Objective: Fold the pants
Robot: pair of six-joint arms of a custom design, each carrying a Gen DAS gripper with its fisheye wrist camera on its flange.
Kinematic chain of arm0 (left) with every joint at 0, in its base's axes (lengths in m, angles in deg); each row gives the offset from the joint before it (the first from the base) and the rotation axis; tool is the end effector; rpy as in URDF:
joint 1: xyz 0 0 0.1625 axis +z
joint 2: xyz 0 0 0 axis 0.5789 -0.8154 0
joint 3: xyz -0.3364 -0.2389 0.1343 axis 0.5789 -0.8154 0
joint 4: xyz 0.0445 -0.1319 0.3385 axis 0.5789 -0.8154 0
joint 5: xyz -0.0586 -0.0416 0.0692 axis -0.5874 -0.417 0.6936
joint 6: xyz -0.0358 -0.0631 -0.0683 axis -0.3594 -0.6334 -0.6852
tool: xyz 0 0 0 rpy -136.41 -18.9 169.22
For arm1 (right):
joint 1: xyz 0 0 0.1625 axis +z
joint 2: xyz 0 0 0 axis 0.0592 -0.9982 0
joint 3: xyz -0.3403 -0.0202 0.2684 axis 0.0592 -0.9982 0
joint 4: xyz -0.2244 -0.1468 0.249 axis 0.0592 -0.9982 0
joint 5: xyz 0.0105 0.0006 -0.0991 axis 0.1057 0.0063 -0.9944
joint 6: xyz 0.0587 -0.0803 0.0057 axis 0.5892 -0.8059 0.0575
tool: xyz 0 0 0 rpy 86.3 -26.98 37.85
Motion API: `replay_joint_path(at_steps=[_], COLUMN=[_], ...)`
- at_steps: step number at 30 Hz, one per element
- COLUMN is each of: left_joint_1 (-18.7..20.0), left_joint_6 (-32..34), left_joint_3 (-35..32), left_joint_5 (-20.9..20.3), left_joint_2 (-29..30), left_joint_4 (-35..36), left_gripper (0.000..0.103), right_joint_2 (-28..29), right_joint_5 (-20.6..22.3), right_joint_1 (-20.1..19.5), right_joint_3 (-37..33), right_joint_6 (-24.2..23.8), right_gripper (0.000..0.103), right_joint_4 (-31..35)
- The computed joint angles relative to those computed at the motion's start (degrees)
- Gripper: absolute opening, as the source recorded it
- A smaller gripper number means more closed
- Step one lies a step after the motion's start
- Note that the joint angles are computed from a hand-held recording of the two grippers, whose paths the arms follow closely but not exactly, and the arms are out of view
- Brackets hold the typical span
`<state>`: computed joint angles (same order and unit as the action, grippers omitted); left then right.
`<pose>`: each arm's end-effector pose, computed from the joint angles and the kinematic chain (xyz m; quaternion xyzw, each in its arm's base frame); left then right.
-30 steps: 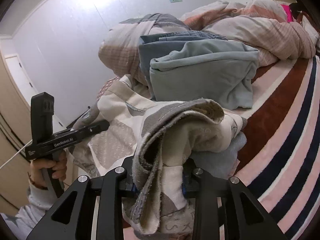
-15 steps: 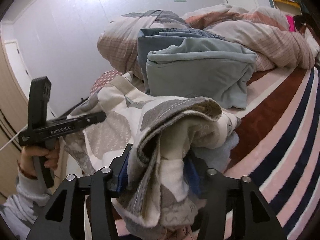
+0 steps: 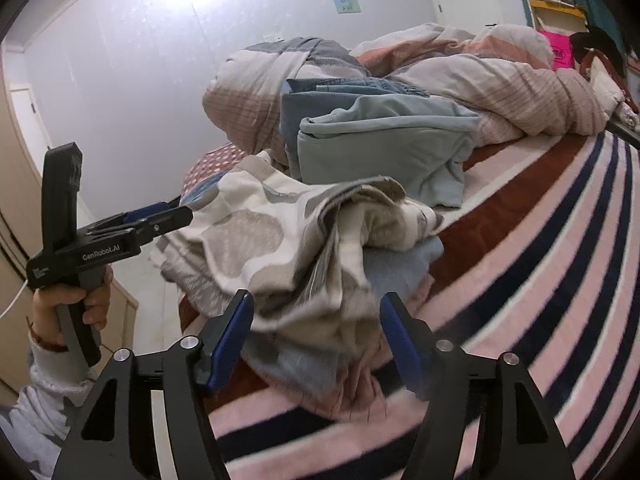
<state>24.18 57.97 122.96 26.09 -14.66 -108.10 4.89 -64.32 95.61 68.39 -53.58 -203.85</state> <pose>-0.2284 -0.7885 0.2697 0.1947 0.8496 -0.3919 0.2945 0.2454 -0.7772 0.2247 0.3136 -0.9003 0.2783 0.1173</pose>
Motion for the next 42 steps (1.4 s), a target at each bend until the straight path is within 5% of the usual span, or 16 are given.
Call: replay_joint_path(at_steps=[11, 25, 34, 42], left_joint_1=[-6.3, -15.1, -19.9, -21.6], left_joint_6=[-0.8, 3.1, 5.3, 5.1], left_joint_3=[14.8, 21.7, 24.4, 25.4], left_joint_5=[-3.9, -9.6, -10.8, -11.6], left_joint_2=[-4.9, -1.8, 2.2, 3.7], left_joint_4=[-8.3, -21.2, -28.6, -31.0], left_gripper=[0.085, 0.098, 0.098, 0.099], right_joint_2=[-14.1, -29.7, -33.4, -35.0], right_joint_5=[-2.8, -12.1, -19.4, -18.9], right_joint_1=[-0.7, -2.2, -1.8, -3.3], right_joint_3=[25.9, 51.3, 61.0, 63.4], right_joint_6=[1.3, -1.7, -8.9, -8.3], right_gripper=[0.089, 0.102, 0.102, 0.102], right_joint_4=[-19.9, -48.5, -71.7, -75.8])
